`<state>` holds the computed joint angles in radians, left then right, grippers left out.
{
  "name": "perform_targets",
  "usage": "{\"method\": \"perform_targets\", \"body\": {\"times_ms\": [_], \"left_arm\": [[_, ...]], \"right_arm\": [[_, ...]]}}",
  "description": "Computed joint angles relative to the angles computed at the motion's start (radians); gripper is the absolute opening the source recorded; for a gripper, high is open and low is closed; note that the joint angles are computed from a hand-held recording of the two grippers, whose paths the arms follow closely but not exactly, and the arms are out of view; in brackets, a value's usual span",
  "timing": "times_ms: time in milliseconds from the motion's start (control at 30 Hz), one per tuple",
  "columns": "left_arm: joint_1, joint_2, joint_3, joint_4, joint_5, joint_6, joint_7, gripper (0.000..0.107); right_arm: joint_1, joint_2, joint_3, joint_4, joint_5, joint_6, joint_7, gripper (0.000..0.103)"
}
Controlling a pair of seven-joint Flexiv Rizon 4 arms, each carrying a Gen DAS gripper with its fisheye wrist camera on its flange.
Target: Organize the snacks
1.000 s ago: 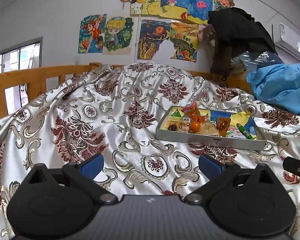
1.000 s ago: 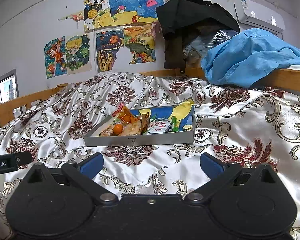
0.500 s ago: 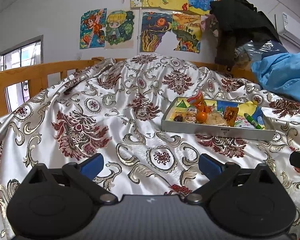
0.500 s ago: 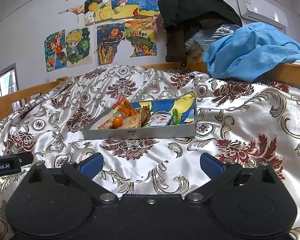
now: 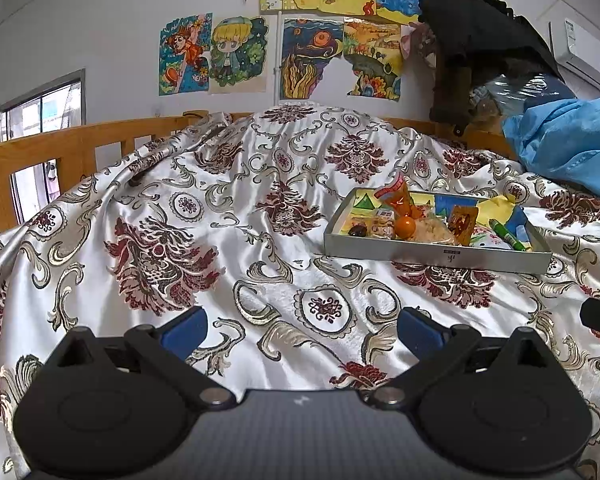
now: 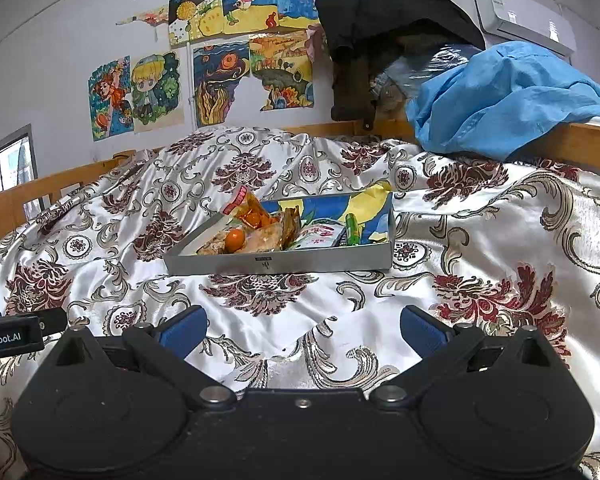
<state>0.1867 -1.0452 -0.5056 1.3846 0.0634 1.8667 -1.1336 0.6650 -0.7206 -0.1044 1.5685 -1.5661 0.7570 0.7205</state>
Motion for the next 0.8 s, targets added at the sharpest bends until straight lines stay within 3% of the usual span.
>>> {"method": "perform_targets", "body": {"times_ms": [800], "left_arm": [[-0.004, 0.006, 0.013, 0.004, -0.007, -0.007, 0.006, 0.103]], "right_arm": [[0.001, -0.003, 0.000, -0.001, 0.010, 0.002, -0.003, 0.102]]}}
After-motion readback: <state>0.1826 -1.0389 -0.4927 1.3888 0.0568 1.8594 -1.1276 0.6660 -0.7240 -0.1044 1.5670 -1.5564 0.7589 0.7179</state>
